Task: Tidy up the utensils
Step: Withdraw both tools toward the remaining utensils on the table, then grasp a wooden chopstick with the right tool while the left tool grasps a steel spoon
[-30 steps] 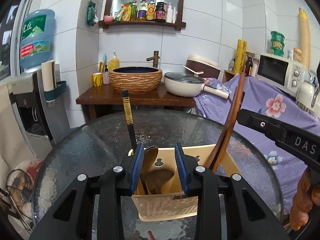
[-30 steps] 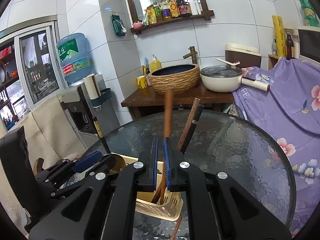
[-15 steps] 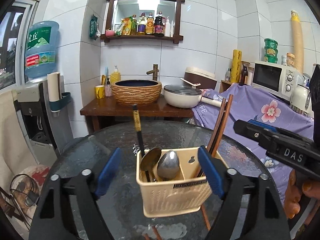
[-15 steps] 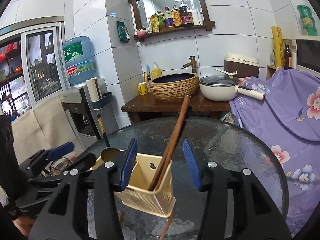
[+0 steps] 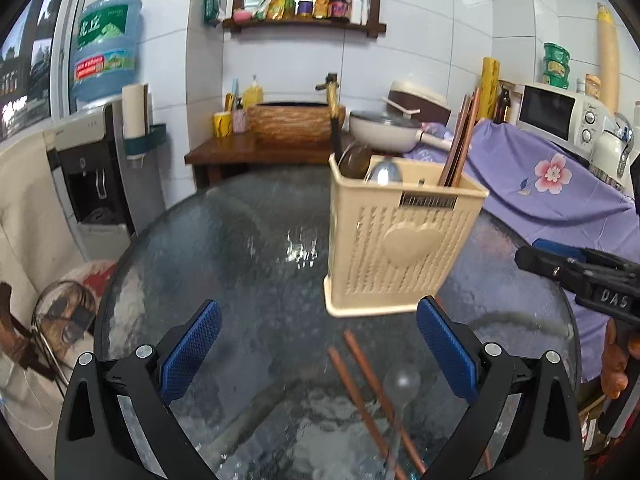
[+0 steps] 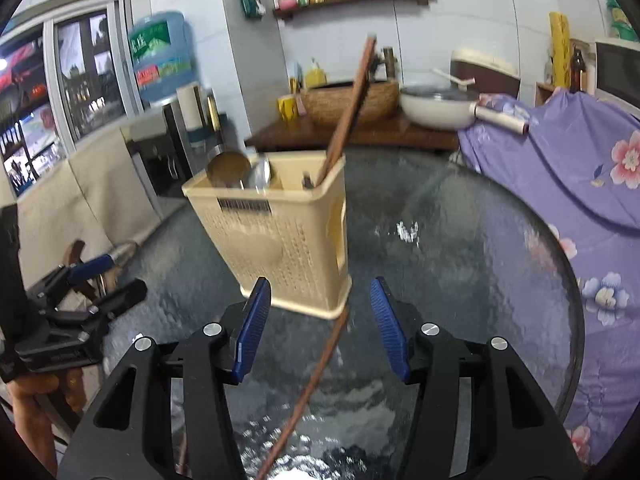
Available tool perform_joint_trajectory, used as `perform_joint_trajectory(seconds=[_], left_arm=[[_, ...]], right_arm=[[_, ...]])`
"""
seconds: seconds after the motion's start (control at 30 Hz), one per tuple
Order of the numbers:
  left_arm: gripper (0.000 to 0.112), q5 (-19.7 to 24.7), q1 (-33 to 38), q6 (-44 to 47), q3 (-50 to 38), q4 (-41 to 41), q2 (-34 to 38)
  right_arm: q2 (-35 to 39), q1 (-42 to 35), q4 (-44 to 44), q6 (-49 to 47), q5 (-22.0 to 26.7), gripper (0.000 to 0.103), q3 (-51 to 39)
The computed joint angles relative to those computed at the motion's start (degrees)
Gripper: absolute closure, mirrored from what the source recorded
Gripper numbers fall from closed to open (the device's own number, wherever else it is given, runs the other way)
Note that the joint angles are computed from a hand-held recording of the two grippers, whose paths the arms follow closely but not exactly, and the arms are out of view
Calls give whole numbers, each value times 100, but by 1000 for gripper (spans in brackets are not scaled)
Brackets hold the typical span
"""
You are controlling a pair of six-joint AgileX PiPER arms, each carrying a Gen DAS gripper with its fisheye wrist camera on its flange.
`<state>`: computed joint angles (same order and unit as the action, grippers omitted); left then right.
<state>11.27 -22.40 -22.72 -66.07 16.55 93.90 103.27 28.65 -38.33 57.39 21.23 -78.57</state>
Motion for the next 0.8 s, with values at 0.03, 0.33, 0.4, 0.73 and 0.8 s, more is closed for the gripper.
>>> perform_joint_trajectory(seconds=[0.03,0.33,0.4,0.73,0.8], left_arm=[[16,-28,1,14,86,-58,-14],[16,-239,-130,-1085,583,1122,0],[16,-222,-229,-1805,623,1888,32],[17,-196,-481,-2728,759,3123,143],[18,-208,-508,-2497,780,2951,150]], right_arm=[[88,-6,164,-102,0,50,33],[721,126,455,-197,41,50,27],[823,150,447,-172,80,50,-27],[1538,181,948,-709,784,56,-863],[1665,143,1173,-878,897,64,-1046]])
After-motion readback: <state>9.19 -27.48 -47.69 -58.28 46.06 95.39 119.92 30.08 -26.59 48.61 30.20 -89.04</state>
